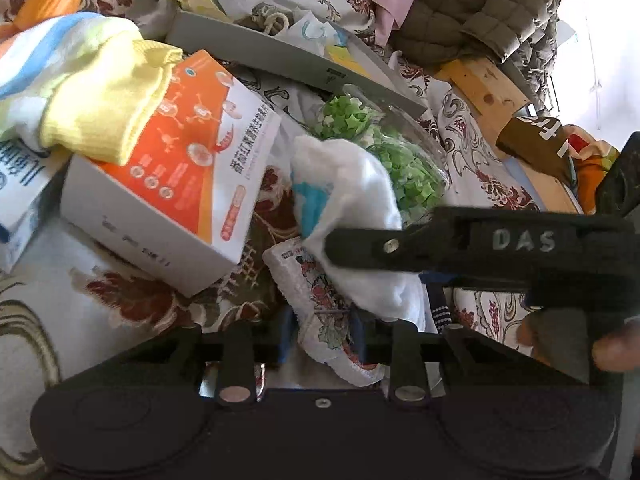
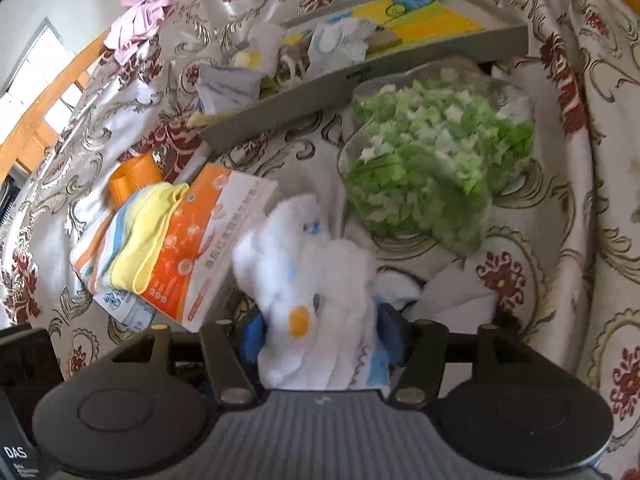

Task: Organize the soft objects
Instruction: 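Lift the diaper and printed card and carry both over the grey tray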

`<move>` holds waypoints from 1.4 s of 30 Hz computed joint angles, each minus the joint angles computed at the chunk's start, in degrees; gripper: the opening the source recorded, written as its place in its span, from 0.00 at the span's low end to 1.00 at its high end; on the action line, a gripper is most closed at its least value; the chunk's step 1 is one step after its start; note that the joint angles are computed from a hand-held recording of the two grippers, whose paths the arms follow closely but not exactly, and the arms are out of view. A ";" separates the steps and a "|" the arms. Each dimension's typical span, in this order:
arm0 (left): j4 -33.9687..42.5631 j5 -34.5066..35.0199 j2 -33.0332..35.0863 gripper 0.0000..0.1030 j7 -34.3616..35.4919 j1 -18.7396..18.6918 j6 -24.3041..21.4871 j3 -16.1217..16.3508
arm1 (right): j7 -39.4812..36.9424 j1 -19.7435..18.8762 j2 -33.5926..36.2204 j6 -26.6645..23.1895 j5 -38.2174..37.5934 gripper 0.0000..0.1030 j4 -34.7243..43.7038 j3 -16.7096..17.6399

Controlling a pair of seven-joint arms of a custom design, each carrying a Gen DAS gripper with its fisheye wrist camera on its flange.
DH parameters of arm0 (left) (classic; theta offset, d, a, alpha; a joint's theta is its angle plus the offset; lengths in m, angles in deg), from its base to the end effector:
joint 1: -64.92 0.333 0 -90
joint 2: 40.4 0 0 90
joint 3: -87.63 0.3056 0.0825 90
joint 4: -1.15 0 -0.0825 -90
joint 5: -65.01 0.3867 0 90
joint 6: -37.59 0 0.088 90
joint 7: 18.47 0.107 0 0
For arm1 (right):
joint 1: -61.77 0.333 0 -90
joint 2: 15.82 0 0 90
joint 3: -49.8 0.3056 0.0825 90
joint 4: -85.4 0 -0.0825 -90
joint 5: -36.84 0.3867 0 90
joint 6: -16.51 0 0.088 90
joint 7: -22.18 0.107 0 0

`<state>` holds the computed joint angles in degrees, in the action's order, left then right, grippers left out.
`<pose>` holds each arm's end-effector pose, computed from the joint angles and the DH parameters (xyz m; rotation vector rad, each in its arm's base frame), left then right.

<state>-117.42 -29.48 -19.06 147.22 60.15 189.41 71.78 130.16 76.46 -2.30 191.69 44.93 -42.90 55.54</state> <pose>0.5594 -0.1796 0.2449 1.7186 -2.0255 1.3172 0.5546 0.1934 0.3168 -1.7240 1.9136 -0.2461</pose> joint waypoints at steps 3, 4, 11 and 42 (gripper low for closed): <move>0.42 0.09 0.39 0.33 0.09 -0.06 -0.06 -0.14 | 3.47 2.50 0.50 -0.62 -2.62 0.62 0.55 -2.79; 0.43 -0.04 0.39 0.34 0.43 -0.09 0.03 -0.20 | 4.29 2.78 0.47 -0.29 -3.12 0.57 0.42 -3.16; 0.38 -0.21 0.24 0.36 0.88 0.27 -1.35 -0.08 | 14.01 8.44 -1.25 3.66 -10.28 0.24 -2.05 -11.00; 5.88 3.03 5.00 0.29 -4.52 1.25 -1.24 -2.24 | 15.89 -0.52 0.87 2.87 -9.63 0.35 -0.94 -3.87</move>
